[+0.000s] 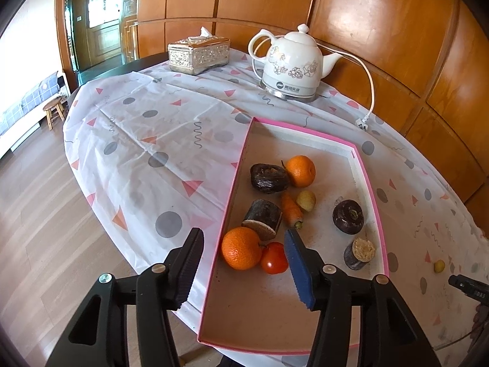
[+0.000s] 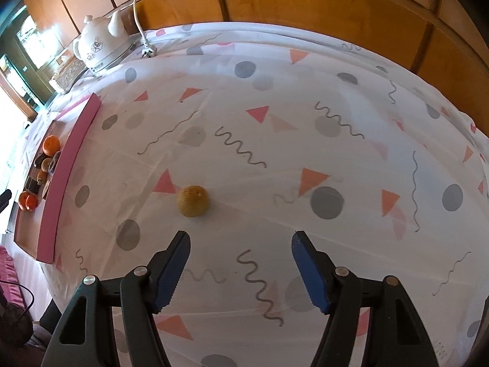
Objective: Organize fruits
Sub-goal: 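Reach the right tool to the small yellow round fruit and grasp it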
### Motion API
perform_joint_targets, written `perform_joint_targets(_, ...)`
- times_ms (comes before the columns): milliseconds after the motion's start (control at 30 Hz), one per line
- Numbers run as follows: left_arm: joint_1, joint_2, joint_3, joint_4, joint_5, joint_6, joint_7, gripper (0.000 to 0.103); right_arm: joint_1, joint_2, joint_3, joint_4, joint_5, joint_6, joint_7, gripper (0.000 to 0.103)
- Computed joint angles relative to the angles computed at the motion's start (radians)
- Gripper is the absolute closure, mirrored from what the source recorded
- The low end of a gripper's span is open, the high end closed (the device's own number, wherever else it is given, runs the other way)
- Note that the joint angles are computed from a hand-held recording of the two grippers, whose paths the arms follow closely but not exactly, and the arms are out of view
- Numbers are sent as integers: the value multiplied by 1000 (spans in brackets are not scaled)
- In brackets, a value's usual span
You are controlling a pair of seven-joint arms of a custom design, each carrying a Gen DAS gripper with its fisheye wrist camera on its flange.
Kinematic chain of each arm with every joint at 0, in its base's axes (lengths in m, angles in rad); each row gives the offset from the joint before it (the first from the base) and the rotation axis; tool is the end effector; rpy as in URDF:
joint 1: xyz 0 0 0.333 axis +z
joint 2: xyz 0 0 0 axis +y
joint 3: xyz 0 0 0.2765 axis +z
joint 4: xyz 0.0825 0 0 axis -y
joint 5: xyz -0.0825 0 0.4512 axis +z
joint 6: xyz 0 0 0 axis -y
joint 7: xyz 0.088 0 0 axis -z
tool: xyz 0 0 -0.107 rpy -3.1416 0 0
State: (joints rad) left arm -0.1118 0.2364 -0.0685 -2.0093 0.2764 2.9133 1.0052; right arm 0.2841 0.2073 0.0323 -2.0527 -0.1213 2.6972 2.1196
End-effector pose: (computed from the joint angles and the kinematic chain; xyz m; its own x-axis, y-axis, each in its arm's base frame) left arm 0.6689 -0.1376 0.3342 0.0913 -0.9842 0.1519 -0.7763 -0.1658 -0.6081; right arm 0.6291 0.2099 0.3036 -0.1044 -0.9840 -0.1446 -0.9021 0.1549 -0.4028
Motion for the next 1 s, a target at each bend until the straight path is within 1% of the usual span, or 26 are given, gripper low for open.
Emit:
perform_joint_targets(167,5,-5,3,-7,-6,6,-6,45,-1,14,8,14,30,24,-3,33)
perform_joint_targets(267,4,-15,14,-23,8,10,-25,45,5,40,11,45,40,36,-6,33)
perform_joint_targets(433,9,-25,29,-35,33,6,-78,45,34,98,-4,118,5,26,31,33)
perform_joint_targets(600,17,-37,41,-50,66,9,-139,43,57,137,-21,165,-37,3,78,33)
perform_joint_targets(667,25,-37,37,-50,64,5,-144,42,65,151,-27,183,-55,-7,94,37)
perform_joint_targets(767,36,-34,29,-50,53,0,-140,42,75,165,-35,202,-79,-27,113,40)
perform_joint_targets(933,44,-32,21,-50,36,-2,-126,42,83,189,-43,230,-105,-44,154,52)
perform_joint_targets(967,45,-31,20,-49,34,-3,-124,42,84,198,-43,239,-108,-55,156,56)
perform_joint_targets(1000,46,-31,20,-49,31,-3,-121,42,86,208,-44,253,-113,-76,159,70)
